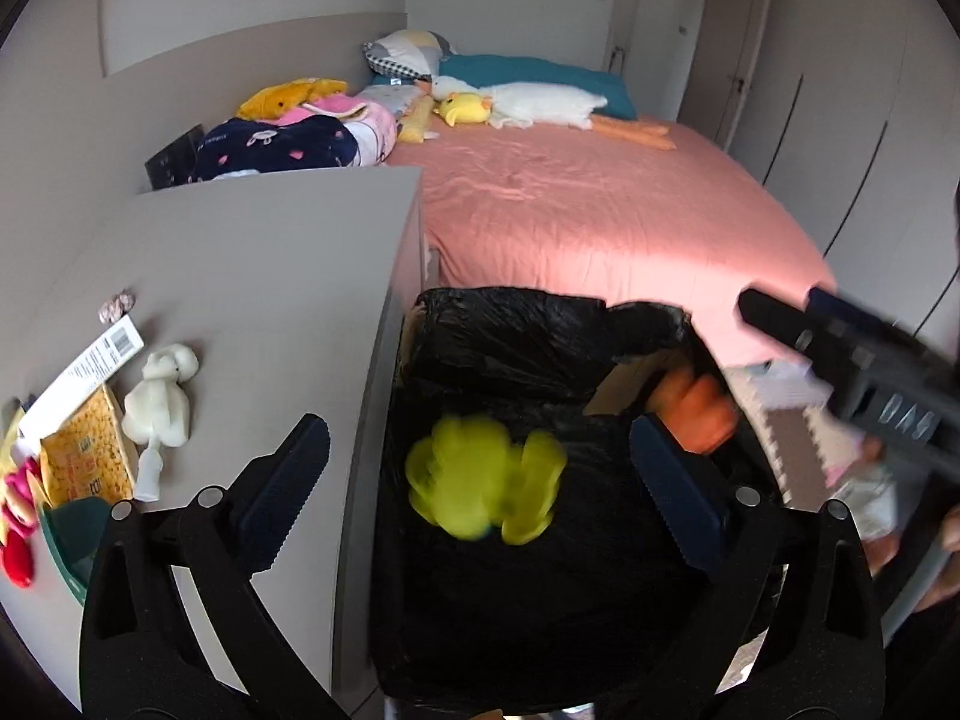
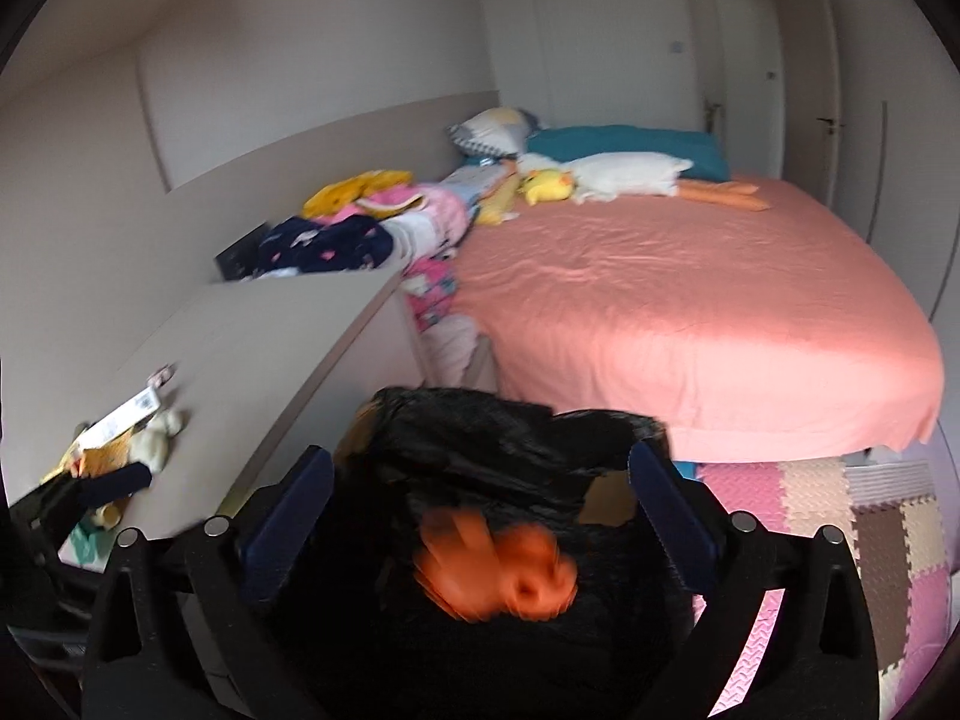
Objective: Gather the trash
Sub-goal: 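Carry both toys over the black trash bag and open both tools to drop them, then move both tools back over the table toward the remaining items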
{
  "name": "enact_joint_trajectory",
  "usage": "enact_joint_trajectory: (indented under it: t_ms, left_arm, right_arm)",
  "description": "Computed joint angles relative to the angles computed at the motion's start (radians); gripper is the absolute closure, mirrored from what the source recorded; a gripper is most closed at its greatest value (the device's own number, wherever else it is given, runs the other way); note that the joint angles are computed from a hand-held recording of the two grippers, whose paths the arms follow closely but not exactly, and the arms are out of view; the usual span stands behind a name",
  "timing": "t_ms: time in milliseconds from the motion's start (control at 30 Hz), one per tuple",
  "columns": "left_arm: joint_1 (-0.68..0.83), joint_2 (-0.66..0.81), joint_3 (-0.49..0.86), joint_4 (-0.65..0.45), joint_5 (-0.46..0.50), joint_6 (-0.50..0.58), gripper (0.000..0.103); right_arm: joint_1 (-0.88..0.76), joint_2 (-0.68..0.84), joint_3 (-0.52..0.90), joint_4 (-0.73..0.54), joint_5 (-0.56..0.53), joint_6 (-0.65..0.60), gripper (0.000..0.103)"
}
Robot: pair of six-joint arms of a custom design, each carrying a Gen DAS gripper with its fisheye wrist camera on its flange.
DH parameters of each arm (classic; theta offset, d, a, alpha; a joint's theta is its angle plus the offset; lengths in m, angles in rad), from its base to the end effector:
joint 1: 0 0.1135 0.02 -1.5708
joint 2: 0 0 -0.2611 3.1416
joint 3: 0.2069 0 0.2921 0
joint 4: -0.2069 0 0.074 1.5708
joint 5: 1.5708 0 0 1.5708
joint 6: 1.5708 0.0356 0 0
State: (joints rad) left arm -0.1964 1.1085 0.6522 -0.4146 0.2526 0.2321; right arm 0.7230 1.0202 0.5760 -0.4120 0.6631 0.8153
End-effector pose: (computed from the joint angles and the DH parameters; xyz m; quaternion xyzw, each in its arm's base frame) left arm 0.2498 -0.0588 0.1921 0.2403 0.9014 -0.1122 0.3422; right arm 0.1901 0.1385 0.1903 0.1546 0.8796 0.0109 0.4497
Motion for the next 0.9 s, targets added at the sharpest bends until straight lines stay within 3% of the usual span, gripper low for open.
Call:
enact_joint_trajectory:
  t_ms: [267,900]
  left_arm:
    - [0.011,-0.024,-0.022,-0.005,0.0,0.009,0.006]
    - [0.257,-0.089,-0.043,-0.007,0.04,0.074,0.006]
  right_arm:
    - [-0.013,-0.011,-0.007,-0.007,-0.005,0.003,0.004]
    - [0.047,0.248,0.127,0.141,-0.073,-0.049,0.004]
